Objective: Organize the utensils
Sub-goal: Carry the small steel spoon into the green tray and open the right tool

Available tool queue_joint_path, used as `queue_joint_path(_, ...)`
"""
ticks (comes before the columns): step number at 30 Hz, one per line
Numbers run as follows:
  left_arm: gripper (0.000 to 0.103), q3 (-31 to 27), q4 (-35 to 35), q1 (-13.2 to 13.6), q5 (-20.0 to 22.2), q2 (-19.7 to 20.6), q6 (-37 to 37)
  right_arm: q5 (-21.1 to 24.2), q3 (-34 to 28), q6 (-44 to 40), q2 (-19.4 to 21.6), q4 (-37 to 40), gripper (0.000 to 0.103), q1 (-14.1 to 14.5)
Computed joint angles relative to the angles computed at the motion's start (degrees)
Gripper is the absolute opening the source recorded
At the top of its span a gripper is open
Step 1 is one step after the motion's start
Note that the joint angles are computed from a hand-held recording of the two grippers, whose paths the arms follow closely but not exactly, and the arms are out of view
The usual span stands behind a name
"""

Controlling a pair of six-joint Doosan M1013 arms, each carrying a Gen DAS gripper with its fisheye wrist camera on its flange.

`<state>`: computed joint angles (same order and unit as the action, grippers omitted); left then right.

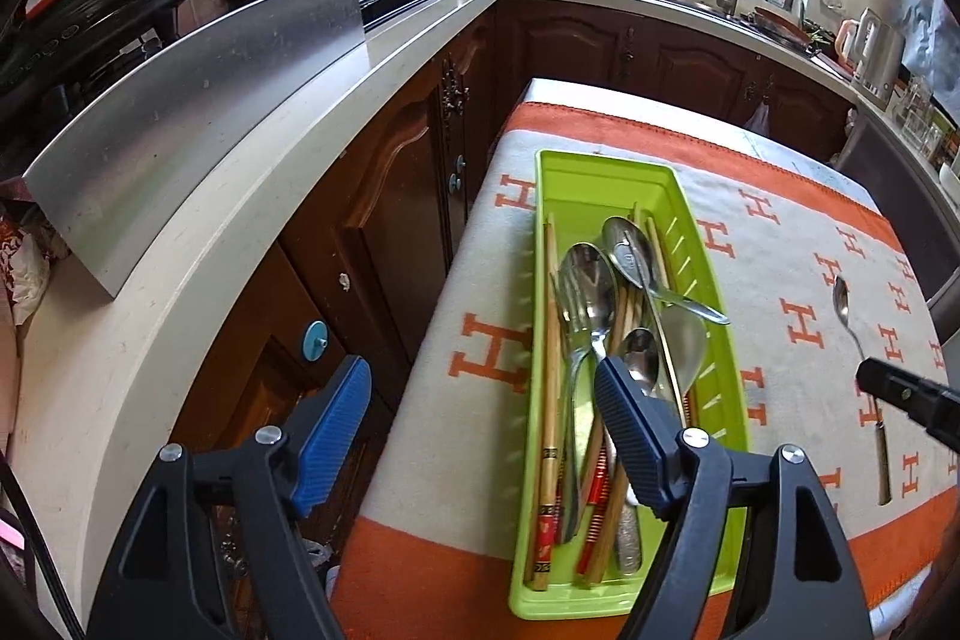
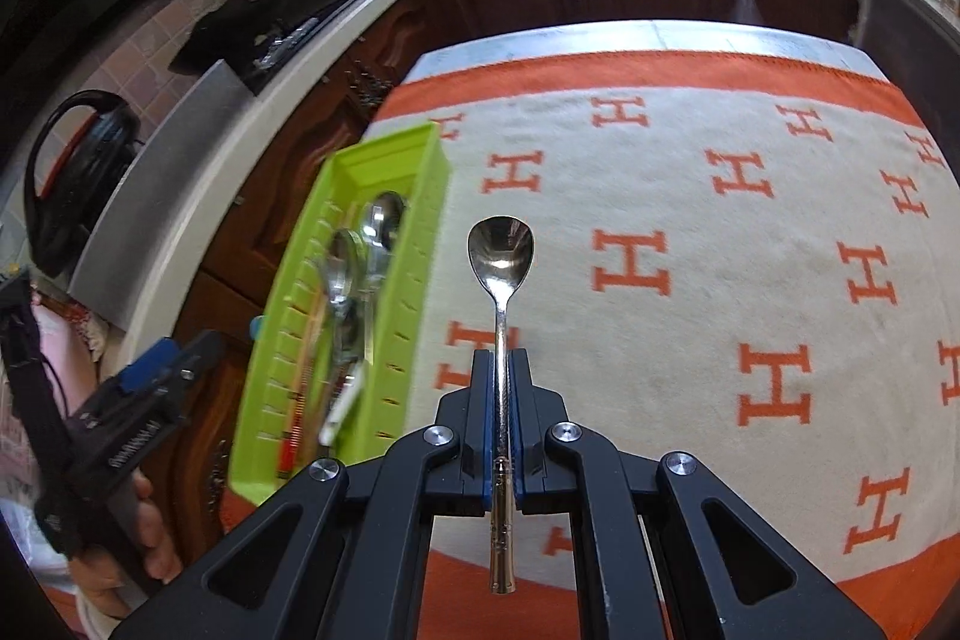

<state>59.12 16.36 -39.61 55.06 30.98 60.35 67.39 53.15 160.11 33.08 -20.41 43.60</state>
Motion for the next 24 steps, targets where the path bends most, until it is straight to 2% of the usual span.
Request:
queue_joint_path(3,0.076,0.1,0.6,0.3,0.7,0.0,-0.5,0.7,-4.3,-3.0,2.0,1.0,0.004,0.1)
queue_joint_path(8,0.086,0.9,0.6,0.7,0.8,-0.4,-1.0,3.1,-12.5,-8.3,6.5,3.2,0.004,0.1)
queue_joint_path(18,0.087,1.8,-1.0,1.7,1.6,-0.5,-1.3,11.4,-30.8,-14.9,17.4,8.5,0.004,-0.7)
queue_joint_path(24,0.087,2.2,-1.7,2.1,1.5,-0.6,-1.6,14.0,-35.2,-14.3,20.3,10.4,0.008,-1.2)
